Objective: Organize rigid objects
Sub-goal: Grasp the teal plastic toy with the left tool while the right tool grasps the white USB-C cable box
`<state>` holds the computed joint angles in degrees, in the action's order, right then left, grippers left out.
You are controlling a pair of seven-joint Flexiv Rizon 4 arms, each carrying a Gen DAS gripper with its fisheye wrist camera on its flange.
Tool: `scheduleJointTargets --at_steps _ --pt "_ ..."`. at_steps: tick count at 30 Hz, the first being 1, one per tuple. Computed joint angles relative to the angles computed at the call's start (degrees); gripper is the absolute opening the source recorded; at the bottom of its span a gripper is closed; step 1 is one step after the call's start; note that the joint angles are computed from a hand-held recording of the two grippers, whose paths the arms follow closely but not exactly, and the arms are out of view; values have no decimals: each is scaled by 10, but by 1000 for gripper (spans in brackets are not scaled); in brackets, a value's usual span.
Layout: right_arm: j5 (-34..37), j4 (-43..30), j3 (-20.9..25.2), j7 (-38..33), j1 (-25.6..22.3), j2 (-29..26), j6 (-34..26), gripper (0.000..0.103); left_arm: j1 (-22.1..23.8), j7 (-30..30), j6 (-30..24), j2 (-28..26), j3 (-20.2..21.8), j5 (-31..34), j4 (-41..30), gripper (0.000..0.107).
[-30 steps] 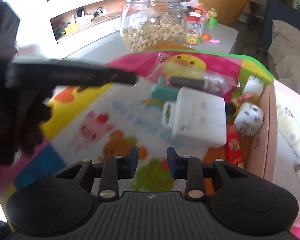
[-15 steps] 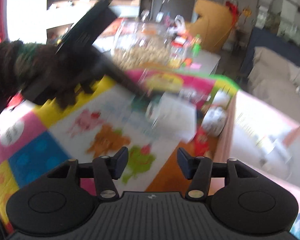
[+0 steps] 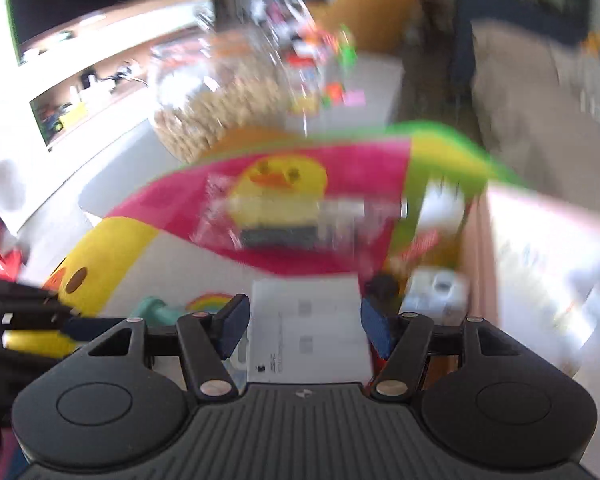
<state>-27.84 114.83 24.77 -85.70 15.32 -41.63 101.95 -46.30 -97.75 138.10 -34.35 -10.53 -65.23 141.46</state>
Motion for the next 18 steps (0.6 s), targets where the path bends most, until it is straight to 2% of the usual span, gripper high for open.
scheduleJointTargets --at_steps 1,2,3,4,7,11,13,16,18 --pt "-9 -2 21 0 -19 -7 -20 70 4 -20 12 -5 2 21 6 26" --pt "-14 -4 61 -14 -53 -18 -42 70 4 -34 22 -10 4 33 9 26" --pt "-22 -1 104 -33 -92 -31 -62 70 3 -40 28 -12 4 35 9 26" --pt "-29 5 128 -48 -115 -38 -73 70 0 -40 29 -14 3 29 7 26" --pt "-20 41 130 -85 -123 -22 -51 69 -19 4 25 -14 -3 -22 -10 26" --pt "-28 87 178 -128 -186 -10 -59 69 -36 83 26 -15 -25 -96 -33 26" --pt "-34 116 185 -154 -208 0 -44 69 -38 119 29 -16 -37 -118 -42 25" --pt "-61 150 168 -185 -215 13 -9 70 -40 158 30 -16 -52 -135 -50 25" --pt "-68 162 136 -187 -192 25 18 70 -42 174 34 -18 -62 -154 -58 25"
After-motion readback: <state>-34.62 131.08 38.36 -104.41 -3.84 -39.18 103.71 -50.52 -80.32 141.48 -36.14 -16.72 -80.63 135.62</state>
